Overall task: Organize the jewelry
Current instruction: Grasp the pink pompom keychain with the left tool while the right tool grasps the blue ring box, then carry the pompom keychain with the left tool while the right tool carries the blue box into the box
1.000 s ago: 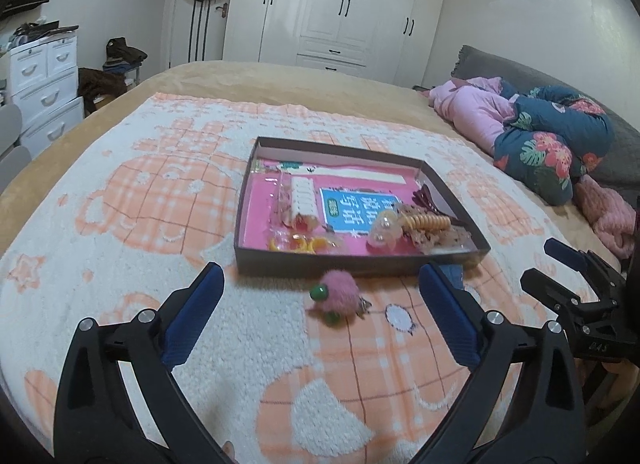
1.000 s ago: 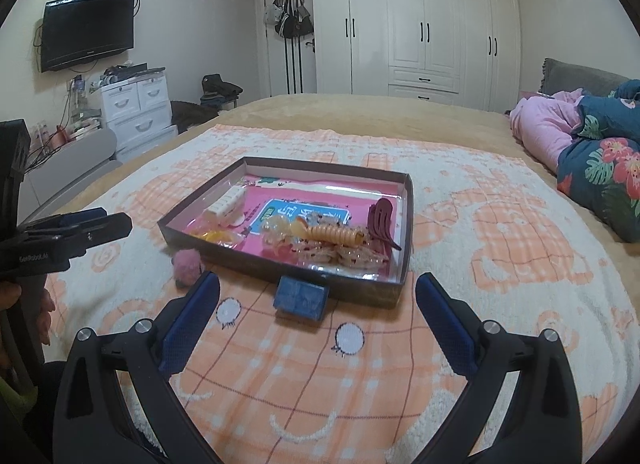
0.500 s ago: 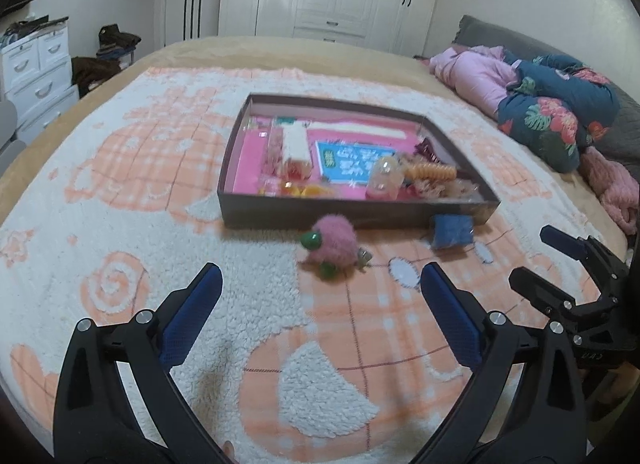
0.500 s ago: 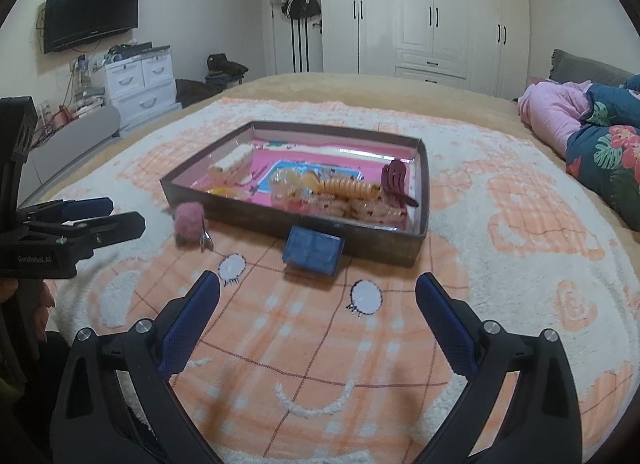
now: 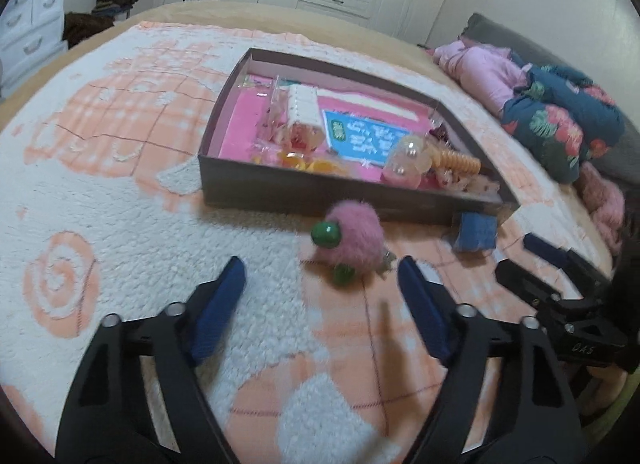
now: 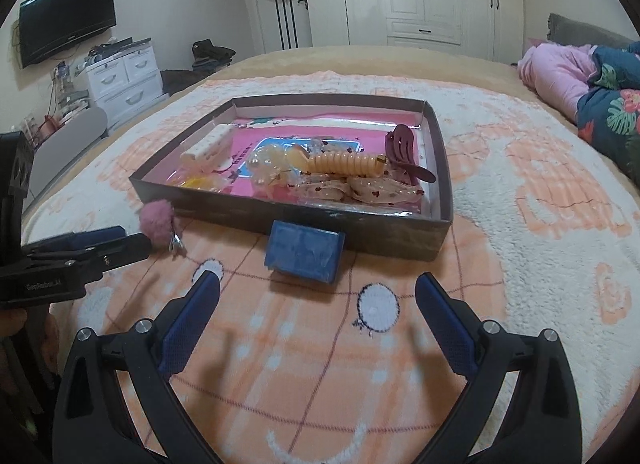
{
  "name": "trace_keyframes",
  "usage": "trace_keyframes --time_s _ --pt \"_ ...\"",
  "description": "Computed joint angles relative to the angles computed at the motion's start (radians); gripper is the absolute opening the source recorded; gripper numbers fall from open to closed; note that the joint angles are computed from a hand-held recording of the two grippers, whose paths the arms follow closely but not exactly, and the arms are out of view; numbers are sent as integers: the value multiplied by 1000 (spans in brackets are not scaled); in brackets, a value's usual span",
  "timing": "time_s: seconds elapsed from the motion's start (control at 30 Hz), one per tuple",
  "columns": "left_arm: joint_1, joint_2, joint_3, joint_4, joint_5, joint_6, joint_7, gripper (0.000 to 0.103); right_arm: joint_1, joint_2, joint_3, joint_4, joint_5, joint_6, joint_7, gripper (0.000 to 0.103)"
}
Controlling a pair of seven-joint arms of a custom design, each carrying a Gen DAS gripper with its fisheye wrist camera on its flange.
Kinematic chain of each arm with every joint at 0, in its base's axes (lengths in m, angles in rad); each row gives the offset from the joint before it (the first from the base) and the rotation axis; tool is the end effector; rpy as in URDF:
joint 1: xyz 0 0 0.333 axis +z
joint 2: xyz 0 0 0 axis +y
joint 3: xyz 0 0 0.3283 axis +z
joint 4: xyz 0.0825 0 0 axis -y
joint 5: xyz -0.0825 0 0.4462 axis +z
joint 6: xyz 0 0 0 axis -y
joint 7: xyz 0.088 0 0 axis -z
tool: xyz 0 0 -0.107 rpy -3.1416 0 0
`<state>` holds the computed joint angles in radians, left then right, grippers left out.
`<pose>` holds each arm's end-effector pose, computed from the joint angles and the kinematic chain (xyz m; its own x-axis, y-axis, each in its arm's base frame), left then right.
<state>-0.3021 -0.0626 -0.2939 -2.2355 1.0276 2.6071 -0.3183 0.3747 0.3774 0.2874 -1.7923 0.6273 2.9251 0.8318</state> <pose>0.4820 -0.3502 0.4107 0.3498 -0.8930 0.2830 -0.6067 -0.4462 -0.6579 0.6209 0.4094 0.4032 0.7273 -0.6789 -0.1004 -0.5120 -0.4394 -0.7381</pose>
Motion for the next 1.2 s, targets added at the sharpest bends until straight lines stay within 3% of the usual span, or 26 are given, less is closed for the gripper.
trace_keyframes --time_s 0.1,0.17,0.37,0.5,0.7,0.83,1.2 --pt "15 4 10 -4 61 79 -64 53 15 17 -15 27 -19 -17 31 94" --pt "21 16 15 3 76 114 -82 49 28 32 -28 48 -43 -34 54 87" --pt "41 41 39 16 180 219 -208 48 48 62 -45 88 -105 -69 111 80" --pt "51 52 51 18 231 269 -271 28 51 78 -47 108 -124 -92 132 74" --pt "50 58 55 21 253 279 -293 24 72 102 -68 138 -164 -107 200 64" --pt "48 54 56 17 251 275 -282 23 84 116 -81 157 -200 -116 239 45" --pt "28 45 36 29 251 240 -242 23 20 56 -14 63 -127 -78 117 45"
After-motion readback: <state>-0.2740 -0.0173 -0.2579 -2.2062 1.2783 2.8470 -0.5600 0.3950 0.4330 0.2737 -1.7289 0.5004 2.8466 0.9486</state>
